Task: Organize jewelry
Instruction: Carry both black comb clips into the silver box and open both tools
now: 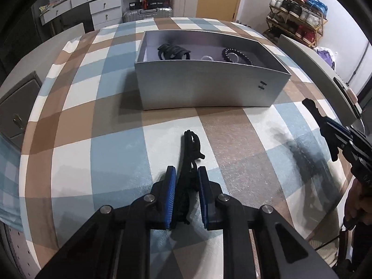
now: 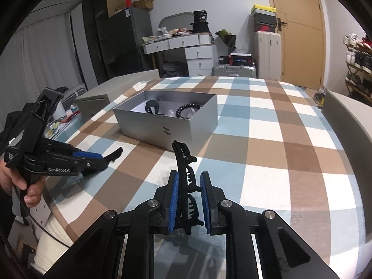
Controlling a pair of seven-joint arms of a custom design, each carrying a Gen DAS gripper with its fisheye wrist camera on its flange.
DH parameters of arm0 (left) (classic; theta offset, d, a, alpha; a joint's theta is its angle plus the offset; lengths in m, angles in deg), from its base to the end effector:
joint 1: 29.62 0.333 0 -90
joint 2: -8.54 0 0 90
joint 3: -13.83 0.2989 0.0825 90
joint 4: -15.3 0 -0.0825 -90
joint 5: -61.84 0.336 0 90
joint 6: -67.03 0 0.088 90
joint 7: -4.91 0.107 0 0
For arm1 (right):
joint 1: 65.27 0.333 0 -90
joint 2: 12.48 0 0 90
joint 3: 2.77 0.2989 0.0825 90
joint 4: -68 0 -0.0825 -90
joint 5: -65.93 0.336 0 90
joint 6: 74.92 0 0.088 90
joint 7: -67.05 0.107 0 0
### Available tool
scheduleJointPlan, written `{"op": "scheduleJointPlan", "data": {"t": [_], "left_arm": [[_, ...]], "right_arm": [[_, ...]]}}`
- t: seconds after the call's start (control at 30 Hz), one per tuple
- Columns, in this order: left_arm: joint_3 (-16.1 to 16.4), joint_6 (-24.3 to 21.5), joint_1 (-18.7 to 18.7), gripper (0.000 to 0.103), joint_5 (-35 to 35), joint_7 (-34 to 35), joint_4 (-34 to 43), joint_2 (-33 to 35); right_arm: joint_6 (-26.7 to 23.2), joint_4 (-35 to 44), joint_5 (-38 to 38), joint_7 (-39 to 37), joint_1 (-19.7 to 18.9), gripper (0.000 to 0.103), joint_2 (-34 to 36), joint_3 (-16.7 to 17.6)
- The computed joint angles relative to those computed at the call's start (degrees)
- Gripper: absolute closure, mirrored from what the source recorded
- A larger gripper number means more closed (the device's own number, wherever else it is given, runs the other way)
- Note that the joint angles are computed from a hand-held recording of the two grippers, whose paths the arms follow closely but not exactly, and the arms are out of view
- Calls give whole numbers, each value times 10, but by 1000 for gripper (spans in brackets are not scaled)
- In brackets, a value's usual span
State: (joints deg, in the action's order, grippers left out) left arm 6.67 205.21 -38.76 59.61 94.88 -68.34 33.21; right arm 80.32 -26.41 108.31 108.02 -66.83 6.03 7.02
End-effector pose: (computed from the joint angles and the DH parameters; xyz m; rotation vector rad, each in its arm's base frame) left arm 0.6510 -0.1738 0.4958 -1.7415 2.2113 -0.6744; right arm 0.6461 0.0542 0.5084 -1.9045 1.2562 -0.4695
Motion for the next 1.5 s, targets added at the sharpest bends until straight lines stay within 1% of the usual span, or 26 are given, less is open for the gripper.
{"op": "scheduleJointPlan", "data": {"t": [0.17, 0.33, 0.37, 0.43, 0.53, 0.6, 0.67, 0.73, 0.77, 0.83, 0.87, 0.9, 1.0, 1.1, 1.13, 1.23, 1.27, 1.3, 1.33, 1.37, 1.47, 1.5], "left_arm": [[2, 16, -4, 89, 7, -6, -13, -11], [8, 22, -5, 91, 17, -27, -14, -20], [8, 26, -2, 102, 15, -28, -16, -25], [8, 36, 0, 102, 18, -28, -20, -32], [1, 53, 5, 102, 11, -8, -21, -36], [4, 54, 3, 102, 16, -11, -13, -29], [-7, 54, 17, 102, -13, 7, -13, -27], [-6, 47, 19, 102, -22, 10, -13, -24], [-8, 43, 21, 101, -28, 15, -13, -22], [-10, 19, 22, 88, -37, 19, -8, -19], [-11, 13, 23, 78, -42, 19, -10, -19], [-11, 10, 22, 74, -45, 20, -12, -18], [-12, -5, 20, 73, -46, 28, -7, -11], [-6, -23, 13, 73, -36, 19, 9, 2], [-7, -14, 14, 73, -38, 21, 2, -2], [-2, -38, 7, 74, -24, 13, 20, 4], [2, -48, 1, 74, -11, 7, 30, 8], [4, -50, -3, 78, 0, 3, 31, 9], [7, -51, -7, 85, 11, 0, 32, 9], [6, -52, -7, 94, 14, 2, 31, 9], [-9, -43, 8, 94, -18, 19, 23, 5], [-9, -41, 9, 94, -21, 19, 22, 4]], "right_arm": [[-2, -1, 9, -11, -2, 85, -3, 3], [-12, 5, 12, -9, -2, 85, -5, 0], [-14, 6, 15, -11, -2, 85, -5, 0], [-17, 11, 18, -10, -2, 85, -4, -1], [-31, 28, 26, -5, -3, 85, 3, -1], [-34, 37, 25, -2, -1, 85, 8, -1], [-35, 43, 22, -1, 1, 85, 11, 0], [-36, 43, 21, -2, 1, 85, 11, 0], [-40, 44, 19, -3, 2, 85, 12, 1], [-44, 48, 16, -4, 3, 85, 16, 2], [-46, 48, 16, -4, 3, 85, 17, 2], [-47, 50, 15, -3, 4, 85, 18, 3], [-51, 53, 14, -3, 5, 85, 21, 4], [-52, 54, 12, -5, 6, 85, 21, 5], [-52, 55, 12, -6, 6, 85, 21, 6], [-49, 57, 14, -9, 6, 85, 21, 6], [-45, 56, 17, -13, 5, 85, 21, 8], [-42, 57, 17, -14, 6, 85, 21, 8], [-40, 58, 14, -10, 7, 85, 23, 6], [-40, 61, 13, -7, 7, 85, 24, 6], [-45, 70, 13, -4, 4, 85, 28, 7], [-46, 72, 11, -3, 3, 85, 29, 7]]}}
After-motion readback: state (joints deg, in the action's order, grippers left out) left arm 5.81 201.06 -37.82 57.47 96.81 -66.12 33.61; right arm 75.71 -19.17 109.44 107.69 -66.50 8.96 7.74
